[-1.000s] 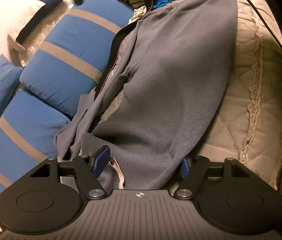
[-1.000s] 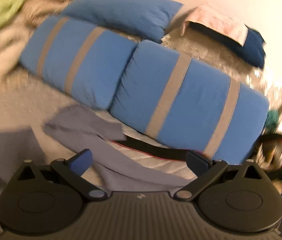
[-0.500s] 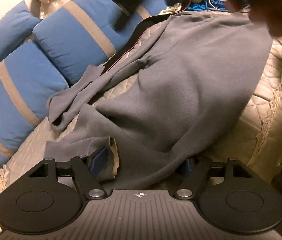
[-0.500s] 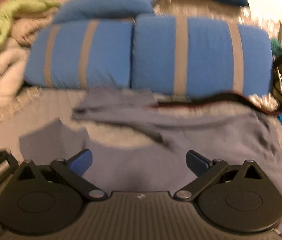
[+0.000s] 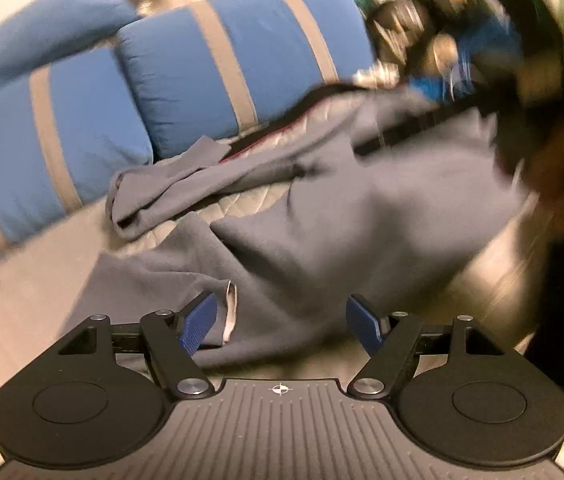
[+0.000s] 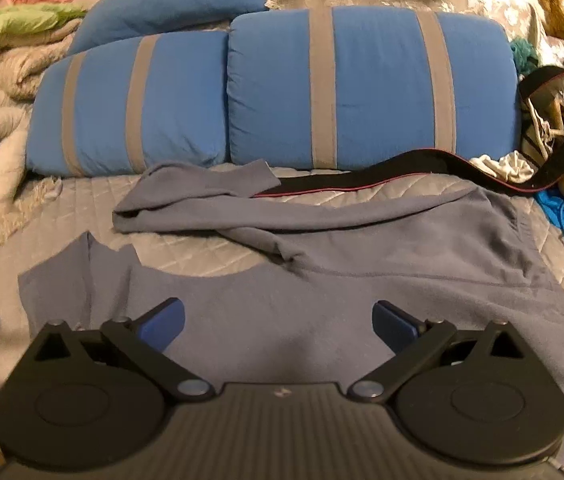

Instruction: Fold clothes

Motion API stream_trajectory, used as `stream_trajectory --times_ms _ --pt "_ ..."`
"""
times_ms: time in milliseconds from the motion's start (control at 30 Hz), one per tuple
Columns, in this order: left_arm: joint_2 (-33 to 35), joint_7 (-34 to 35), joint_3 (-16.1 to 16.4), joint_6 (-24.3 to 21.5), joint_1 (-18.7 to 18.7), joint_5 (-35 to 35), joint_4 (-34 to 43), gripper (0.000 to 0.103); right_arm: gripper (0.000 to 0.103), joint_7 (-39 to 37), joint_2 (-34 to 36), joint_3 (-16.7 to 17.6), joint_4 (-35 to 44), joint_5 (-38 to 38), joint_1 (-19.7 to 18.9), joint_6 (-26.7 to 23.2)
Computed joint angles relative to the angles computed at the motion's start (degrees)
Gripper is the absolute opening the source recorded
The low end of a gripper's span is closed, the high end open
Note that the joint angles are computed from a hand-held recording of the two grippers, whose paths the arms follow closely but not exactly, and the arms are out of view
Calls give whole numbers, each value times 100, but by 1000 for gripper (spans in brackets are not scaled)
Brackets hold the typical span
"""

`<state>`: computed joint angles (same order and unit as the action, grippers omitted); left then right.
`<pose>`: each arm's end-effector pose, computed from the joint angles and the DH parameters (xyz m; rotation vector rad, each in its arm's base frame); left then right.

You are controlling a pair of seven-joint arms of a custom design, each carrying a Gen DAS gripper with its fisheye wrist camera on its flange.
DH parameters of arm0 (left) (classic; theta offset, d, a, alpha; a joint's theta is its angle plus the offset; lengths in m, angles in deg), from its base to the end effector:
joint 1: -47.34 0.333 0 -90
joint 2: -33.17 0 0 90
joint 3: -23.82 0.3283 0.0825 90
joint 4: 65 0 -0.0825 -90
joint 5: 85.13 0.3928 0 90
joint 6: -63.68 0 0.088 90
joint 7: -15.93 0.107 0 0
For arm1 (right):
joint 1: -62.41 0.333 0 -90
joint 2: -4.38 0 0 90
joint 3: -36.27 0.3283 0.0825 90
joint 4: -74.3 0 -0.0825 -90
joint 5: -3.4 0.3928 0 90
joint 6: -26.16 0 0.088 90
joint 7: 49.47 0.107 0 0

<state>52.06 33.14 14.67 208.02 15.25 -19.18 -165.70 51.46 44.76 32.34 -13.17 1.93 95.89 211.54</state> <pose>0.5193 -0.4518 0.4326 -1.4380 1.8643 -0.6908 0.6647 0.3962 0.3713 -1.8188 1.2155 -0.5502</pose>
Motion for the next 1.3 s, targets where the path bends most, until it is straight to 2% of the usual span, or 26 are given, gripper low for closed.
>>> stream_trajectory --times_ms 67,200,400,467,500,633,833,900,933,967,1000,1033,1100,1133,1167,1267,1300 --pt "-222 -72 0 186 109 -76 -205 71 103 -48 -12 43 -44 -27 -22 40" --pt "-117 734 -43 -187 261 -447 -86 71 103 -123 2 205 -39 -25 -113 52" --pt "375 1760 37 -291 413 -1086 306 69 103 -262 66 219 29 -75 -73 -2" --pt "561 2127 86 -455 412 -1324 472 42 103 -310 60 240 11 -97 -79 -14" --pt "610 2217 125 -525 406 -1427 523 14 103 -336 46 267 -19 -106 -97 -4" --pt "248 2117 280 -359 504 -1565 300 11 103 -498 -5 545 -129 -146 -299 37" --pt "-245 1574 488 -1512 529 -439 450 11 103 -724 48 842 -47 -164 -480 -115" --pt "-277 1213 546 -1994 577 76 573 14 103 -766 57 856 -29 -157 -472 -128" --pt "-274 888 579 -2239 605 312 621 19 103 -791 59 860 -26 -160 -467 -124" --pt "-257 582 607 -2493 637 529 682 29 103 -833 59 852 -38 -180 -455 -87" --pt "-265 296 613 -2671 685 678 697 52 103 -876 57 835 -57 -201 -436 -45" --pt "-310 20 594 -2758 750 762 651 69 103 -920 47 776 -92 -230 -386 21" --pt "-475 -417 502 -2657 909 879 401 75 103 -1032 35 628 -171 -297 -257 198" --pt "-570 -617 448 -2554 995 933 250 76 103 -1145 39 682 -201 -368 -291 295" --pt "-650 -701 385 -2432 1090 899 124 77 103 -1313 52 895 -229 -490 -448 389" --pt "-769 -665 211 -2089 1317 548 -143 77 103 -1974 139 1977 -347 -1134 -1263 597" --pt "-808 -714 174 -1967 1367 458 -246 77 103 -2209 166 2219 -400 -1372 -1442 658"
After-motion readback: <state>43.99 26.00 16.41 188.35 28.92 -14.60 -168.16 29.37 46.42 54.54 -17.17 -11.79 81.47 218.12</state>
